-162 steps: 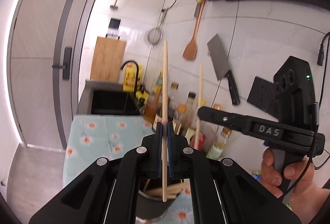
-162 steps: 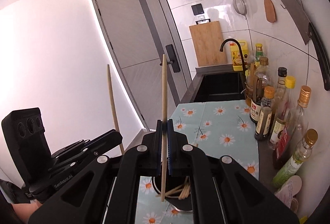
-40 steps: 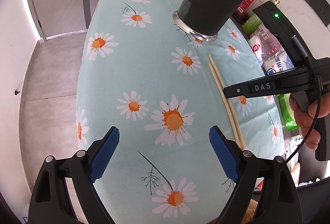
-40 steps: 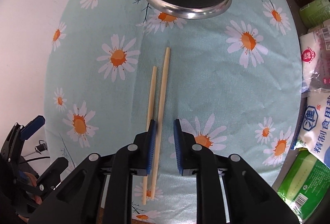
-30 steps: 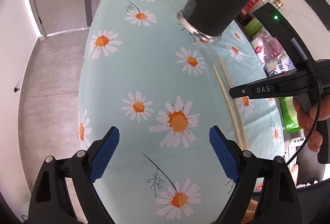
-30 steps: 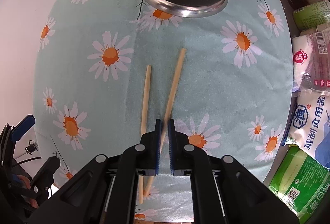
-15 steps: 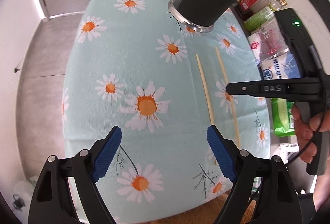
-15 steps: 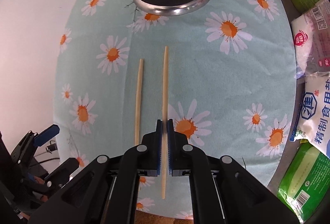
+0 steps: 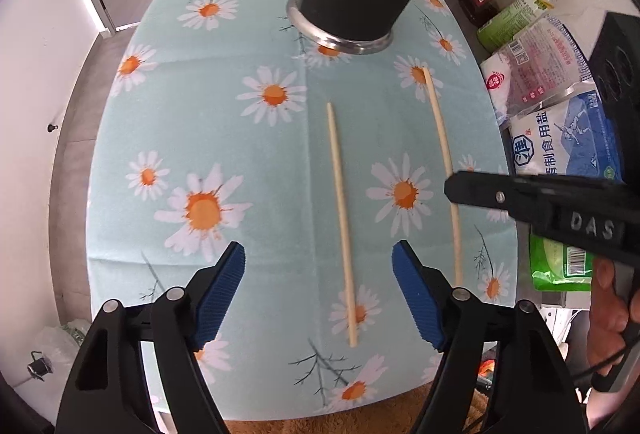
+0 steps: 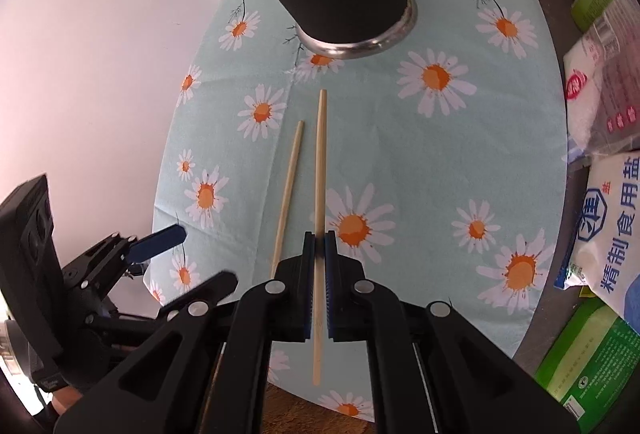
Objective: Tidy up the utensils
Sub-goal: 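Grasp a wooden chopstick with the right tool while the left tool grasps the other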
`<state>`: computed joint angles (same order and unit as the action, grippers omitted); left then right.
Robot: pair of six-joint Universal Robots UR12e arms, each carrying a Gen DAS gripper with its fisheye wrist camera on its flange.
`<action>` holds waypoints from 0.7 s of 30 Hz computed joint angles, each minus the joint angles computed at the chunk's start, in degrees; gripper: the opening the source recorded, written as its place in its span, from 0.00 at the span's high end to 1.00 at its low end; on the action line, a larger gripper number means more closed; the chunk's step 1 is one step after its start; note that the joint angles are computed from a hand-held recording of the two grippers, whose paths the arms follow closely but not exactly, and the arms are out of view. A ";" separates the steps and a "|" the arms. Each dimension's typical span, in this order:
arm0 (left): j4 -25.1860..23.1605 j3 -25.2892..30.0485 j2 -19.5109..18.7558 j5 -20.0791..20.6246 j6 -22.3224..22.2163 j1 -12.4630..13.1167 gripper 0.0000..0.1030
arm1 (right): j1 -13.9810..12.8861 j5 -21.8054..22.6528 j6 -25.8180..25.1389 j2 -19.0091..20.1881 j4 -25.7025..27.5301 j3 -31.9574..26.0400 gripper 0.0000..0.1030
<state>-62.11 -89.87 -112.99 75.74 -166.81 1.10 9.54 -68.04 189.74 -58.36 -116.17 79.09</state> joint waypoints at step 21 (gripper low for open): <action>-8.68 7.77 -6.64 5.81 -3.86 -3.78 0.77 | -3.82 5.80 1.32 -3.20 -5.38 6.56 0.94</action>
<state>-70.80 -82.10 -119.63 81.56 -170.68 -2.67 5.73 -62.24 191.06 -61.56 -121.54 85.65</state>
